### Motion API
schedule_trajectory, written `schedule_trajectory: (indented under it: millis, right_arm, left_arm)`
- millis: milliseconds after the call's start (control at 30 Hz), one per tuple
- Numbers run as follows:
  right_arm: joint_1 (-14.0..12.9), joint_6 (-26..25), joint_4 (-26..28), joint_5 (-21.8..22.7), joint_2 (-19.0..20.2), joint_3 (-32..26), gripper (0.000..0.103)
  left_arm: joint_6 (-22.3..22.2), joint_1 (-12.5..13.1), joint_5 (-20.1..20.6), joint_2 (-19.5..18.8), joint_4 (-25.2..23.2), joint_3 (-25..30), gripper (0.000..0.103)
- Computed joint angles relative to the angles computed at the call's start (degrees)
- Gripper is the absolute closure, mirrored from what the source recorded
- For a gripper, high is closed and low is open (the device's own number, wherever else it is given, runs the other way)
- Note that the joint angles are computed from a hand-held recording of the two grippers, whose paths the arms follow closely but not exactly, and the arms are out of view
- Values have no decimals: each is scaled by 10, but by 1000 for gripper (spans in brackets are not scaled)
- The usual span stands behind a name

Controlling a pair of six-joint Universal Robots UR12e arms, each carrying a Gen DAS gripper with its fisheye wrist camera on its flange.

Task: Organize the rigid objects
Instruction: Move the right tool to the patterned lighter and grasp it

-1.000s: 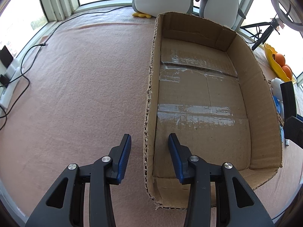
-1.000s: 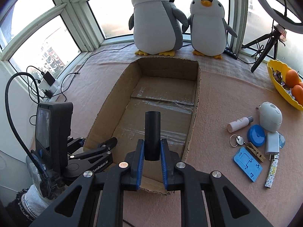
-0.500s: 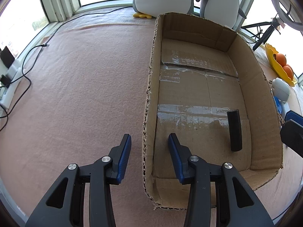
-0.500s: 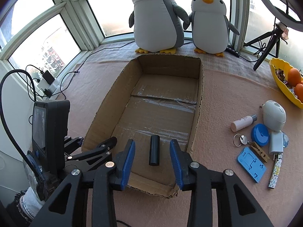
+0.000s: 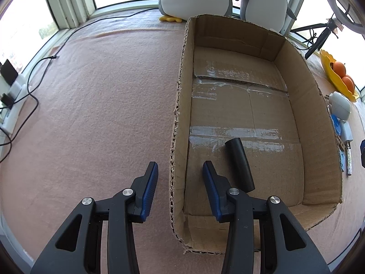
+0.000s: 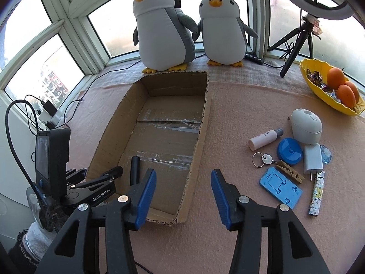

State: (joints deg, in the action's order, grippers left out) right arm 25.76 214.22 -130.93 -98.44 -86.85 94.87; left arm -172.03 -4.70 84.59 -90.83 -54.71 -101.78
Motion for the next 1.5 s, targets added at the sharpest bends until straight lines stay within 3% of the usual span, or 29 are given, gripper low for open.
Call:
schedule_trajectory:
  millis: [233, 400, 700, 1200, 1500]
  right_arm:
    - [-15, 24, -1, -31, -43, 44, 57]
    - [-35, 49, 25, -58, -75, 75, 57]
    - [-75, 77, 67, -68, -110, 114, 57]
    - [-108, 49, 117, -42, -97, 115, 59]
    - [-114, 30, 151, -29, -79, 103, 69]
  left_arm:
    - [-1, -1, 3, -1, -1, 1, 62]
    - [1, -2, 7, -1, 1, 1, 62]
    - [1, -4, 10, -1, 1, 1, 62]
    - [-4, -1, 4, -1, -2, 1, 62]
    - [-7, 0, 0, -1, -5, 3, 62]
